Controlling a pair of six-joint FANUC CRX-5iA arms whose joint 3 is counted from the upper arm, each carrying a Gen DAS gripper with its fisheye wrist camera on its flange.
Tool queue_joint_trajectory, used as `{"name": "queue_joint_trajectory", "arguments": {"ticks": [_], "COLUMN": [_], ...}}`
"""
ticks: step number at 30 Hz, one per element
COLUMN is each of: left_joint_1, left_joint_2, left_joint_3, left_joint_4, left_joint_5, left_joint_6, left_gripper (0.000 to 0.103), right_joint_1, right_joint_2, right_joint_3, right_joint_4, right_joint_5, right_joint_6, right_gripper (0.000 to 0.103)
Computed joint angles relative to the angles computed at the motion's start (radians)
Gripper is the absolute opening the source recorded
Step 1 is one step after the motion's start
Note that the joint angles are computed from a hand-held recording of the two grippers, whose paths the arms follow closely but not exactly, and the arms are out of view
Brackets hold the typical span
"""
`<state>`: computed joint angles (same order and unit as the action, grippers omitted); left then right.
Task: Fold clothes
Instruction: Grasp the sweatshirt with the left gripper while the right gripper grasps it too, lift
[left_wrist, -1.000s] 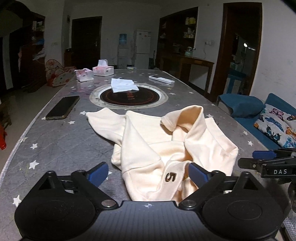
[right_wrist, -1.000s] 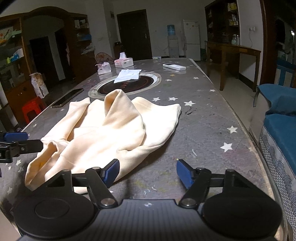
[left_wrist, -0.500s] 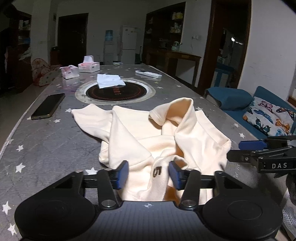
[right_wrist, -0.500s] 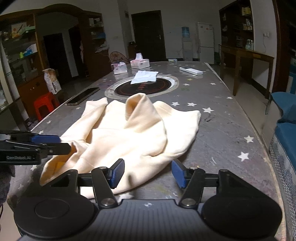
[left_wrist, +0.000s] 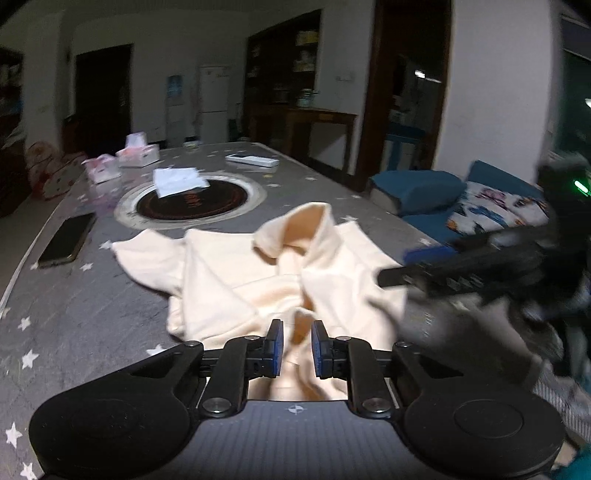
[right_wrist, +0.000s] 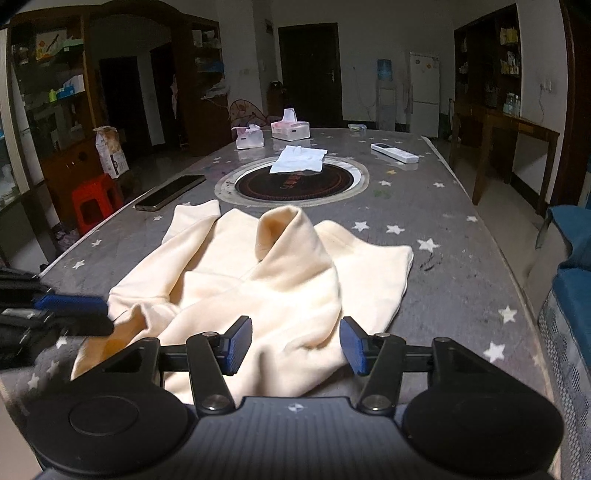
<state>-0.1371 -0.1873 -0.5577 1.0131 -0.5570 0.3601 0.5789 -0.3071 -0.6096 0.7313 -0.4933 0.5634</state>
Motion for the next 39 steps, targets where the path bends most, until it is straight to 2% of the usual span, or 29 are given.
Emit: {"name": "queue_joint_trajectory", "arguments": {"ticks": [2,5,7,13,16,17,19,22,25,32,39], "left_joint_1": [-0.004,-0.005,-0.003,0.005,0.012,0.015,0.02,0.03,0.034,0.039,0.065], "left_joint_2": [0.009,0.028,0.039,0.069,0.077,0.079,0.085,0.097,0.095,0.062,0.018], "left_joint_3": [0.008,0.026,0.036,0.063,0.069,0.07,0.075,0.085,0.077,0.039,0.003], "left_joint_4": [-0.018,-0.064,-0.087,-0.126,-0.126,-0.119,-0.114,-0.119,-0.095,0.034,0.113], "left_joint_5": [-0.005,0.002,0.003,-0.03,-0.047,-0.054,-0.074,-0.103,-0.117,-0.17,-0.309], "left_joint_6": [0.009,0.063,0.09,0.124,0.142,0.138,0.138,0.158,0.143,0.055,-0.027], "left_gripper": [0.02,0.029,0.04,0.04,0.037,0.036,0.023,0.01,0.004,0.002,0.002], "right_joint_1": [-0.014,-0.035,-0.049,-0.077,-0.079,-0.079,-0.077,-0.081,-0.091,-0.126,-0.168], "right_joint_2": [0.019,0.053,0.077,0.158,0.193,0.204,0.227,0.244,0.239,0.153,0.02], "right_joint_3": [0.014,0.038,0.056,0.135,0.173,0.187,0.217,0.23,0.212,0.097,-0.013], "right_joint_4": [0.007,0.027,0.047,0.038,0.013,-0.002,-0.039,-0.051,-0.012,0.213,0.377], "right_joint_5": [0.009,0.025,0.037,0.06,0.067,0.065,0.053,0.048,0.055,0.087,0.065], "right_joint_6": [0.007,0.011,0.012,0.077,0.117,0.137,0.183,0.21,0.182,-0.005,-0.167], "right_gripper": [0.053,0.053,0.053,0.048,0.045,0.041,0.035,0.019,0.008,0.005,0.005]}}
